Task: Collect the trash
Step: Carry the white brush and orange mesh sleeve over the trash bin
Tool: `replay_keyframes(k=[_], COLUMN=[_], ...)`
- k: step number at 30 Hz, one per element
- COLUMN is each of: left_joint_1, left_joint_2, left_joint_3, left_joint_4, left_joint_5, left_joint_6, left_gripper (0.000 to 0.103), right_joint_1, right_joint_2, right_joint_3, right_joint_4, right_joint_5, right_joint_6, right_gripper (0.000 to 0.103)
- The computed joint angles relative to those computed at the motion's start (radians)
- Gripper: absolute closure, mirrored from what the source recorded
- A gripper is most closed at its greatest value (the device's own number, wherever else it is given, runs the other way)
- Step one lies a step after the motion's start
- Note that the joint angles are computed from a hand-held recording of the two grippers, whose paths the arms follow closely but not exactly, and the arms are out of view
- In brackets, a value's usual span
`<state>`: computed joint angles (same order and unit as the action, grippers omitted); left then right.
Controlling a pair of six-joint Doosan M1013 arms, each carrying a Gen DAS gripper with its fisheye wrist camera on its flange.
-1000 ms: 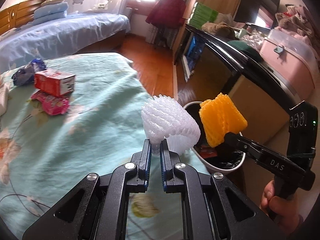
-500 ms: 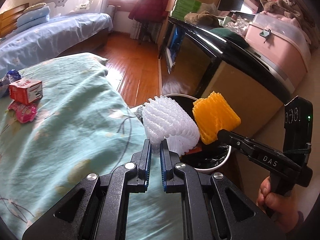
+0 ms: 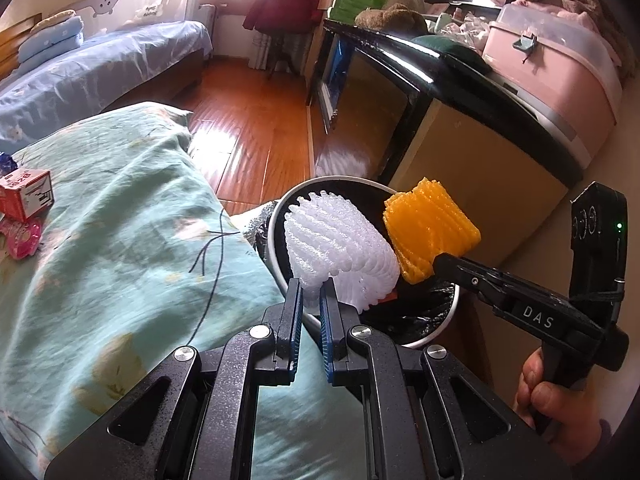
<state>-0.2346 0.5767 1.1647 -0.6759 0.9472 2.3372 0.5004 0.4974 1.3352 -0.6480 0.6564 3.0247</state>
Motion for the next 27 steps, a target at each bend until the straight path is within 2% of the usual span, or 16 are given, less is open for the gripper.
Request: replay_keyframes(k=[23,24,27], left_joint_1=[-0.039,-0.040,-0.040], left_joint_2=[0.044,0.046,0.052], left_joint_3=[-0.065,-0.068,-0.079], left_joint_4=[0.094,0.101,0.113], left_joint_5=[0.032,0.033,0.046], left_joint_6=[-0.072,-0.080,-0.101], left_gripper=[0.094,0.093,0.079], right_joint_1=[-0.027,-0.028,-0.030], right_joint_2=[0.022,0.021,0.017], right_joint_3=[-0.022,-0.021,-0.013], right_joint_4=[0.073,0.076,0.076], right_joint_5=[0.030,0.028,0.015], right_joint_6=[-0.072,-0.071,-0.059], right_gripper=[0.074,0.073,0.062])
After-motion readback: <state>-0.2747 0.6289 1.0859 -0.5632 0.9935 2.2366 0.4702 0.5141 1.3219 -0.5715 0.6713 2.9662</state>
